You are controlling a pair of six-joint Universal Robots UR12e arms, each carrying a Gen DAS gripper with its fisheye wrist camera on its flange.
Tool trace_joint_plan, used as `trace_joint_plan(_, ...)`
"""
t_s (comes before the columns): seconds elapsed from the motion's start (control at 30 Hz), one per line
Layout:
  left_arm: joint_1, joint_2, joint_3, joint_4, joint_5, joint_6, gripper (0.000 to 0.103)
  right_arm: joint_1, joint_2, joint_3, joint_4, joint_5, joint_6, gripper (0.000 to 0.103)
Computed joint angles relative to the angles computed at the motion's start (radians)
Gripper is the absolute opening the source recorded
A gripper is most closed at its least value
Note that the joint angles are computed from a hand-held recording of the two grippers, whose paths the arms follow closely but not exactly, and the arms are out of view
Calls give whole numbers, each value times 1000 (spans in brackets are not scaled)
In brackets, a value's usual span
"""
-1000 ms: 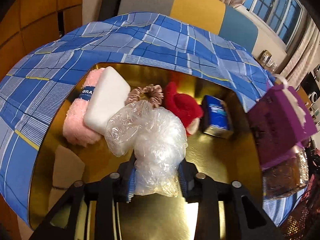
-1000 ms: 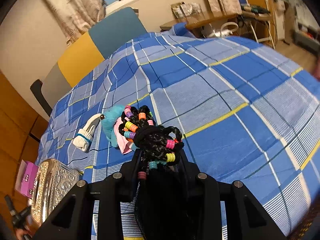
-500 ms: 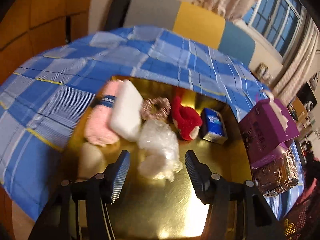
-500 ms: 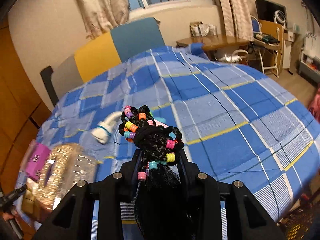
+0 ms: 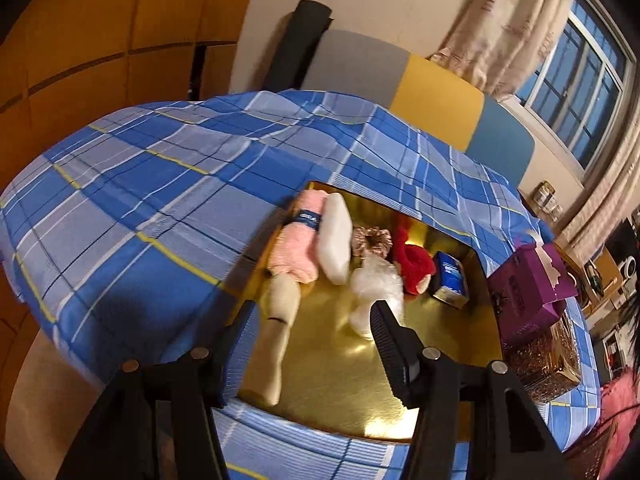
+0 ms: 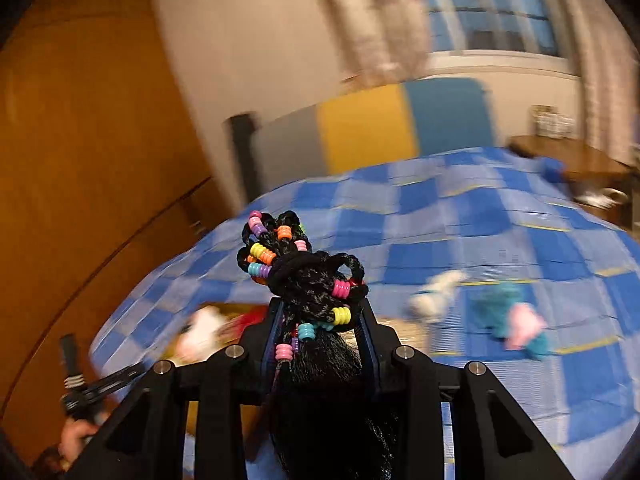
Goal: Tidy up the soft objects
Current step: 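Lower the black hairpiece into the tray and open the right tool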
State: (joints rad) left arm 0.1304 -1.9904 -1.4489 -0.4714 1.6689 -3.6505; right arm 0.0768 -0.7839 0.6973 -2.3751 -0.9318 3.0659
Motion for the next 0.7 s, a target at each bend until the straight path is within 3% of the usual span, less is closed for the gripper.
trace_joint_plan(0.1,10,18,-32,32,-13,-38,58,41,11,-14,68,51,-84,35)
trace_joint_plan(0.2,16,35,-59,55,-9,-64,58,92,40,-54,193,65,-190,35)
trace_joint_plan(0.43,26,59,-95,62,-5,-66,58,199,155,-228,494,-49,-421,35)
trace_joint_plan(0.6,41,74,-125,66,-13,-101,58,235,262,-404,659,-105,-427,35)
trace_joint_plan(0.7,49,80,-137,67,-20,-123,58,244,360,-589,765,-120,-373,35)
